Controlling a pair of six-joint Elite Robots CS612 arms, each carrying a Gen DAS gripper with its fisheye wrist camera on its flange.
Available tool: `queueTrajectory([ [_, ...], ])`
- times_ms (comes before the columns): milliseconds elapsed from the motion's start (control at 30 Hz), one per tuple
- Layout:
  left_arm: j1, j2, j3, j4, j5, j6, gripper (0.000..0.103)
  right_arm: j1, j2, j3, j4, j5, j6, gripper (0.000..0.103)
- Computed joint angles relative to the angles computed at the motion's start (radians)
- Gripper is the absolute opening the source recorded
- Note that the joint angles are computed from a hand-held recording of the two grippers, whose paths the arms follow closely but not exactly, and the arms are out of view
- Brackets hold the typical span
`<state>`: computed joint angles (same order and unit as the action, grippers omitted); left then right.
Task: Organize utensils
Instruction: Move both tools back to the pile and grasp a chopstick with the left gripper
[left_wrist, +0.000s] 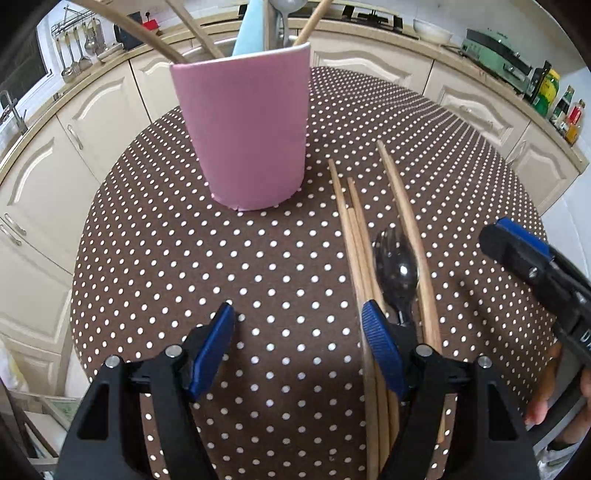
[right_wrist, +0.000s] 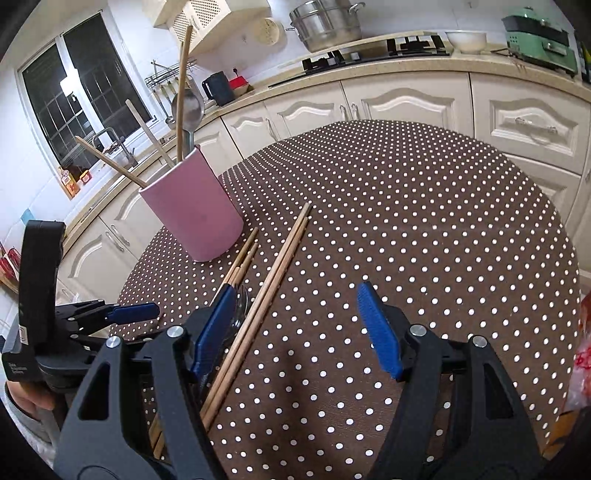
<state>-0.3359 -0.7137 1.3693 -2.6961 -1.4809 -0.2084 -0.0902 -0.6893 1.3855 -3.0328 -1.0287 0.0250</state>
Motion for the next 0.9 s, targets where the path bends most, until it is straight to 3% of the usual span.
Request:
queueTrajectory([
  [267, -0.014, 0.047, -0.093, 0.06, 0.032, 0.009, 0.076, 0.003, 0.009, -0.008, 0.014, 0.008, 0.024, 0.068],
  [433, -0.002, 0.066, -0.149, 0.135, 0.001, -0.003, 0.076, -0.002, 0.012, -0.009, 0.019, 0.014, 0.032, 0.068],
  [700, -0.006, 0.054, -0.127, 0.135, 0.022, 0.007, 0.076, -0.01, 0.011, -0.009, 0.034, 0.022, 0.033, 0.068],
  [833, -0.018, 0.066, -0.143, 0.151, 0.066, 0.028, 0.075, -0.009, 0.007, -0.01, 0.047, 0.016, 0.017, 0.068],
  [900, -0.018, 0.079, -0.165, 0.159, 0.052, 0.019, 0.075, -0.006, 0.006, -0.014, 0.057, 0.002, 0.009, 0.068],
])
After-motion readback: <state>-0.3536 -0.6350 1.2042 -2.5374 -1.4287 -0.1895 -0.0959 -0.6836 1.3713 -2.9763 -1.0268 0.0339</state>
